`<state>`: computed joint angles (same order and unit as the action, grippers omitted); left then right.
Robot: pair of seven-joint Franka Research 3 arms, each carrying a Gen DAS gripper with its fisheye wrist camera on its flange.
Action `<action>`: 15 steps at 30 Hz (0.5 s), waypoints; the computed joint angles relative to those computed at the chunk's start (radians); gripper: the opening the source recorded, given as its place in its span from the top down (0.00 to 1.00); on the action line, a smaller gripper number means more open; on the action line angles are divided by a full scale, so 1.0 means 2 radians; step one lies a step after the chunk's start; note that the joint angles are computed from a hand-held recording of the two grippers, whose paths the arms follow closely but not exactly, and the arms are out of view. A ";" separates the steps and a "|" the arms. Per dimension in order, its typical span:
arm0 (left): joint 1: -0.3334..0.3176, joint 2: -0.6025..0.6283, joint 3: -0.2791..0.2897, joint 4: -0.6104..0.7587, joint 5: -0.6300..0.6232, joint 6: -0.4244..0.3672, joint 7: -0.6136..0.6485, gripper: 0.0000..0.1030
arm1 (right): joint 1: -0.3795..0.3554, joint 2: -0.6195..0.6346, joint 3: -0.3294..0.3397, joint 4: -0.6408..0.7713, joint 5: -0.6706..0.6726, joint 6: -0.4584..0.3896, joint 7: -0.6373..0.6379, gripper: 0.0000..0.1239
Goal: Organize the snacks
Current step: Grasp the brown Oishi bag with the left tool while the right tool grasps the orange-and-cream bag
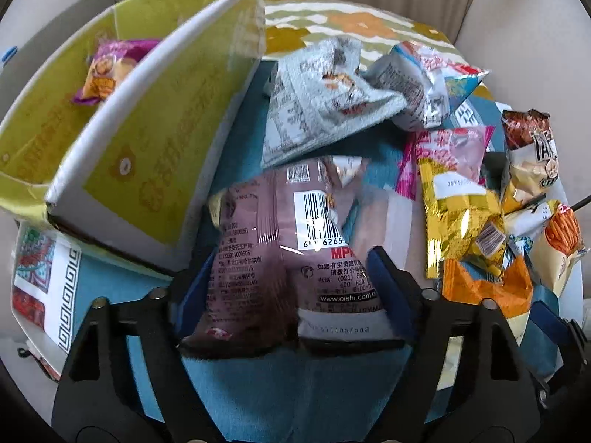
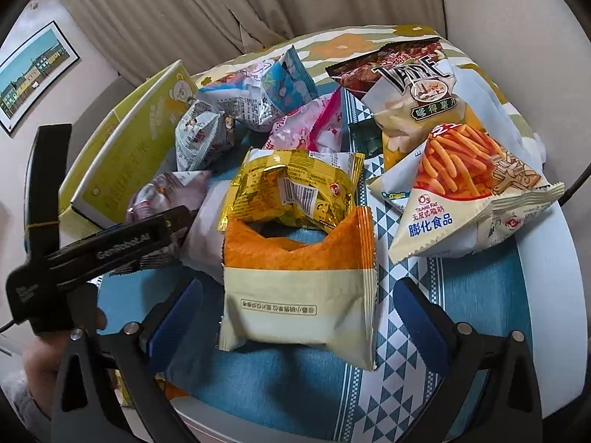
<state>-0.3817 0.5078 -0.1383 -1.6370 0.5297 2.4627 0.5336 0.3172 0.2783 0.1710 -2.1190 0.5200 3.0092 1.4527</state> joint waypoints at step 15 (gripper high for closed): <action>0.002 -0.015 -0.005 -0.023 -0.006 0.007 0.010 0.35 | 0.018 0.037 -0.017 0.035 -0.040 -0.011 0.021 0.17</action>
<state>-0.3778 0.4771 -0.1476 -1.6825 0.5182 2.4760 0.5529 0.3525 0.3531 0.1362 -2.0488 0.4398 2.9876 1.4943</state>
